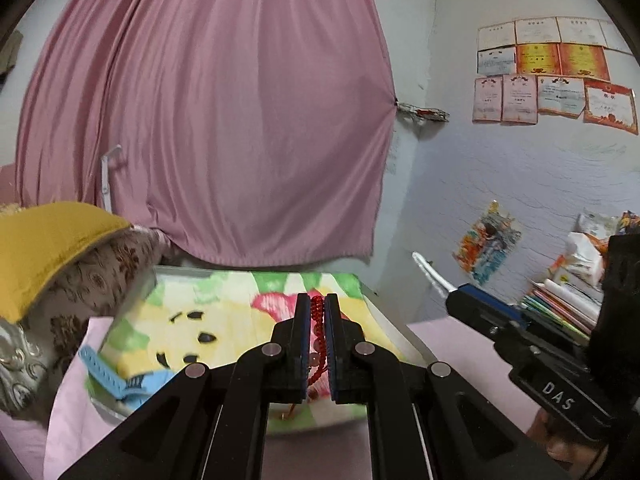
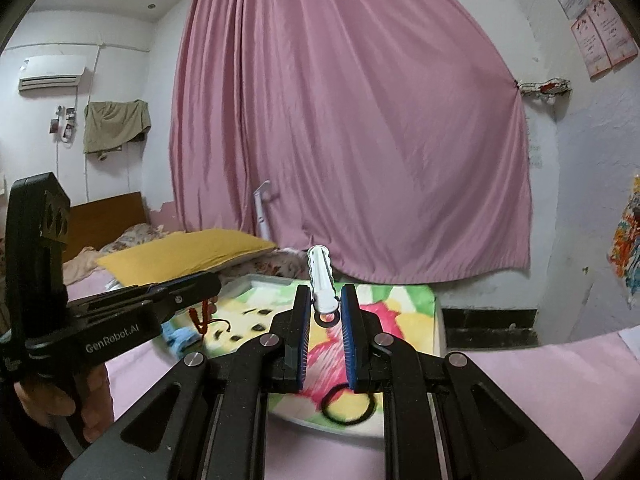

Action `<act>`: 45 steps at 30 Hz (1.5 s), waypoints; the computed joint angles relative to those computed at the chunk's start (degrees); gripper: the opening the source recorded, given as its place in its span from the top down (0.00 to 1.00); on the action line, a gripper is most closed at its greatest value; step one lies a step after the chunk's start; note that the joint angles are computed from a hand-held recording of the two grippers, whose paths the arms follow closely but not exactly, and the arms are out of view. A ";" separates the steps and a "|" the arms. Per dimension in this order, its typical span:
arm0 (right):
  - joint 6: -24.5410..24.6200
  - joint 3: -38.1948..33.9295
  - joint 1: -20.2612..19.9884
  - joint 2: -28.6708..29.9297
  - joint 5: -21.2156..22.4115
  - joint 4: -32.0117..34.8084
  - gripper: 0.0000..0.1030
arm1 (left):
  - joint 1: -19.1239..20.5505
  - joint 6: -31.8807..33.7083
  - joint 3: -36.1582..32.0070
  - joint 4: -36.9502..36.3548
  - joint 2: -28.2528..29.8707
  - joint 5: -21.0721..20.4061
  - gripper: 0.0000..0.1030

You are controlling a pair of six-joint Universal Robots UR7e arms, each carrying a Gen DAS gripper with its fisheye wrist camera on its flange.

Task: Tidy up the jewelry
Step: 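Carry the red bracelet into the tray with the left gripper while the right carries the white clip, then open both grippers in the tray and lift them out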

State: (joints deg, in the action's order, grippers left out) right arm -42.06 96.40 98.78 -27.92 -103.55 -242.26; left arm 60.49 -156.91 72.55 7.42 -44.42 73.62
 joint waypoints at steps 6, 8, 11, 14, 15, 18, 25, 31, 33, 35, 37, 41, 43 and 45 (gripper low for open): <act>1.20 -4.26 -0.32 0.69 -2.49 5.54 0.87 | 0.38 2.91 -2.95 -2.99 2.33 -3.25 0.94; 2.65 -5.33 -0.59 0.67 -4.16 8.89 0.87 | 0.62 2.66 -5.33 -1.30 3.65 -4.22 0.94; 5.50 -6.03 -1.37 0.00 -5.21 15.08 0.87 | 0.96 0.51 -10.56 4.09 6.43 -6.90 0.94; 7.94 -6.24 -1.82 -0.47 -6.52 19.81 0.87 | 1.56 -2.80 -16.73 11.52 9.72 -8.88 0.94; 8.23 -6.48 -1.89 -0.50 -7.22 21.23 0.87 | 1.87 -4.35 -19.30 14.75 11.02 -8.97 0.94; 9.66 -6.65 -2.36 -1.10 -8.19 25.35 0.87 | 2.60 -7.33 -23.98 20.48 13.55 -9.02 0.94; 12.74 -9.20 -2.98 -0.82 -10.22 35.41 0.87 | 2.70 -10.20 -30.80 27.70 17.90 -12.61 0.94; 13.73 -10.23 -2.83 -0.40 -11.34 37.97 0.87 | 2.58 -11.89 -36.12 33.48 21.08 -15.13 0.93; 14.24 -10.20 -2.83 -0.48 -11.48 38.34 0.87 | 2.46 -11.95 -36.79 34.50 21.50 -15.49 0.93; 14.56 -10.07 -2.89 -0.66 -11.23 38.49 0.87 | 2.36 -11.96 -36.32 34.45 21.27 -15.62 0.93; 14.57 -9.39 -2.90 -0.92 -10.80 37.65 0.87 | 2.36 -11.99 -35.52 34.17 20.76 -15.20 0.93; 13.83 -7.57 -2.70 -1.14 -9.90 33.56 0.83 | 2.31 -11.87 -33.21 32.88 19.45 -14.93 0.91; 13.19 -6.41 -2.54 -1.17 -9.43 30.10 0.68 | 2.40 -12.06 -30.64 31.48 17.86 -13.87 0.78; 11.96 -5.33 -2.23 -0.98 -9.22 25.64 0.62 | 2.76 -12.57 -28.02 29.66 16.16 -11.93 0.66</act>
State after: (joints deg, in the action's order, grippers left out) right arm -30.10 91.07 96.55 -28.90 -112.76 -216.62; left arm 63.25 -169.48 44.53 37.07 -28.26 61.69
